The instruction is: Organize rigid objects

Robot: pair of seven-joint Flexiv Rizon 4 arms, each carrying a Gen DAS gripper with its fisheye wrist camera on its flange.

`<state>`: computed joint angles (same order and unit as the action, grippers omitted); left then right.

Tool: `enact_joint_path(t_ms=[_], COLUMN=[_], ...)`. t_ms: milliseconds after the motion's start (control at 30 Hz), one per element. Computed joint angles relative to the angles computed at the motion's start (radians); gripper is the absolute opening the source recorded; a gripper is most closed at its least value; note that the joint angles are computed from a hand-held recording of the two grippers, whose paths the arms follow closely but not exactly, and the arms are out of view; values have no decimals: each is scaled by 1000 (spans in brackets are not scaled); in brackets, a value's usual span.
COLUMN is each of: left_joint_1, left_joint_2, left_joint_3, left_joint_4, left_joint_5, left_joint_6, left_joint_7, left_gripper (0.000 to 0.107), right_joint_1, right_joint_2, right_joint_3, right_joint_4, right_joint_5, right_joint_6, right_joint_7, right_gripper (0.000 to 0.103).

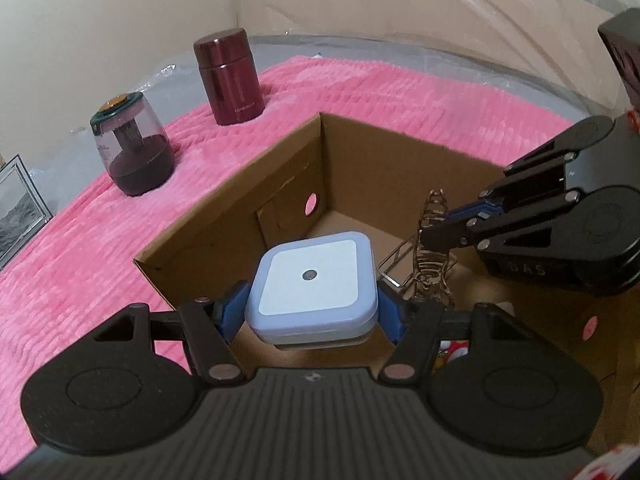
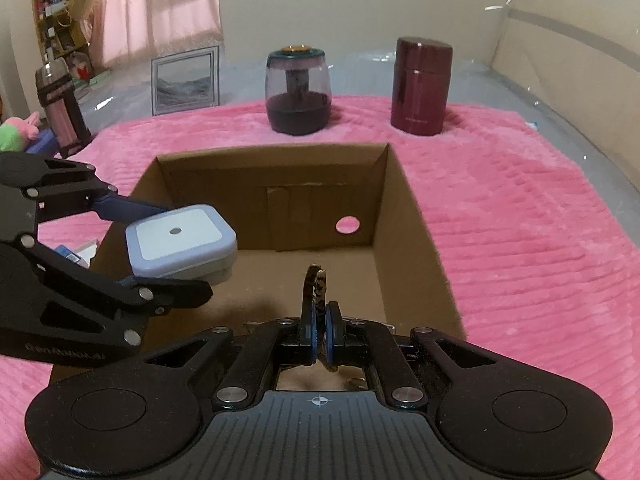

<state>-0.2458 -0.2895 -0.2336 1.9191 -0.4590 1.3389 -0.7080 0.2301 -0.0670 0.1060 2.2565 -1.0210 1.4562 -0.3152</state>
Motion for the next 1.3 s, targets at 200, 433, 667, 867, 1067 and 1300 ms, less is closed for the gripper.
enact_joint_path(t_ms=[200, 433, 667, 867, 1067, 1300], left_joint_1=[-7, 38, 57, 30, -11, -75], left_joint_2=[-14, 15, 58, 92, 130, 194], left_joint_3=[11, -55, -91, -82, -56, -3], left_joint_4=[0, 53, 107, 138, 165, 207], left_joint_5=[42, -53, -166, -260, -351, -421], left_joint_6=[15, 89, 121, 131, 134, 131], left_joint_7=[-21, 36, 111, 177, 224, 255], left_gripper=[63, 64, 64, 64, 64, 64], right_joint_1=[29, 60, 77, 74, 30, -14], right_joint_2=[-26, -36, -40, -13, 35, 116], right_joint_3=[27, 31, 22, -12, 9, 61], right_joint_4=[-24, -39, -44, -17, 5, 39], right_joint_5=[159, 284, 288, 116, -7, -84], right_joint_6=[-58, -84, -74, -50, -44, -37], right_joint_7=[-130, -218, -212, -53, 75, 167], right_gripper=[1, 1, 1, 3, 42, 44])
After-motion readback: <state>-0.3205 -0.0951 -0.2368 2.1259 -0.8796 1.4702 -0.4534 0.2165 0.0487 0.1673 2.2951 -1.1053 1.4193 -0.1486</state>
